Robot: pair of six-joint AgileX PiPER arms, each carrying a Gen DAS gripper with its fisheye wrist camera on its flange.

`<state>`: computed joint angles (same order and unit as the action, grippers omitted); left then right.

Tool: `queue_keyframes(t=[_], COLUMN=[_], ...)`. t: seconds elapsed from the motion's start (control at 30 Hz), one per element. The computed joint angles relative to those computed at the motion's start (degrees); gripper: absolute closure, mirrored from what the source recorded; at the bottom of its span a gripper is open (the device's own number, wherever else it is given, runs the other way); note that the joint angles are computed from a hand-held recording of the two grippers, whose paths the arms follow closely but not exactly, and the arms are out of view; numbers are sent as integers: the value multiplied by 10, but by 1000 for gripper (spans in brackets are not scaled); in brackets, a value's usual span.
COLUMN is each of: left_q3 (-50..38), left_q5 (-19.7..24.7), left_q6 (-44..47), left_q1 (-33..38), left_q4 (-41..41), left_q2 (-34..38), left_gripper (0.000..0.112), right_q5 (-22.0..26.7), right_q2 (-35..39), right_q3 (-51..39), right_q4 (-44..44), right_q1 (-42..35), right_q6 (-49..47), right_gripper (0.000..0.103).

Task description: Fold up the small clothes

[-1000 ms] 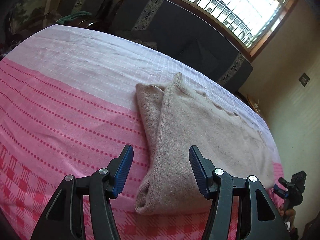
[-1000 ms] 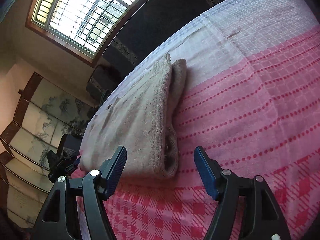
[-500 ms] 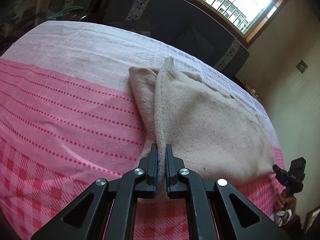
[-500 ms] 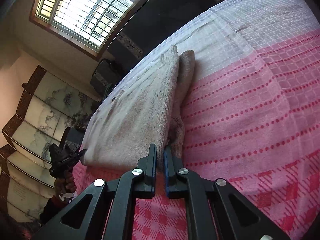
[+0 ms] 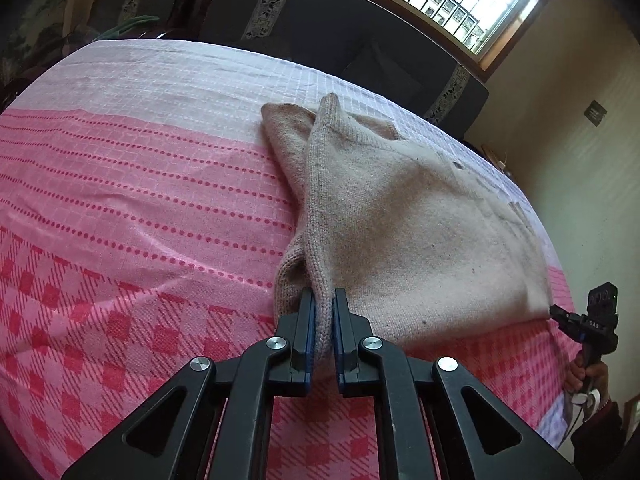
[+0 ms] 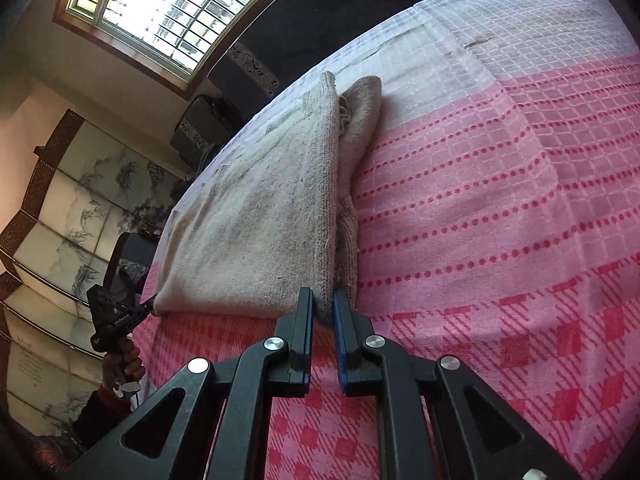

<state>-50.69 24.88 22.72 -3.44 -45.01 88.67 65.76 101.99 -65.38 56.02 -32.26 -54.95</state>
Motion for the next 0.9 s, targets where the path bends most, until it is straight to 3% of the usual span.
queue_keyframes(t=[0.13,0.2,0.3,0.37,0.43,0.5,0.57,0.7,0.87,0.9], left_q3=[16,34,23,-8,-40,-83,-121,-202,-288,-295], left_q5=[-33,-73,-101,-100,-102,-94,-90,-64,-15,-11], left_q6=[-103,-190,-294,-363,-371,-384,-397,-314,-405,-410], left_q1=[-8,-28,-57,-75,-82,-85,-81,-64,-67,-63], left_q4=[79,148,267,349,360,379,395,301,413,415], left_q2=[-34,-66,-86,-72,-45,-8,29,116,201,211], left_gripper=[94,93,91,79,69,59,58,57,57,57], right_q5=[-26,-61,-65,-87,-158,-186,-158,-130,-57,-49], right_q2=[-17,-53,-83,-89,-96,-82,-59,-58,-26,-27], right_q3=[3,18,11,-9,-27,-44,-60,-29,-10,1], right_q4=[-13,-9,24,13,-47,-73,-67,-52,-14,-2], right_q1=[2,4,17,51,104,122,111,81,45,41], right_q6=[27,29,15,25,70,96,111,87,52,37], right_gripper=[90,90,90,88,76,72,69,67,67,76])
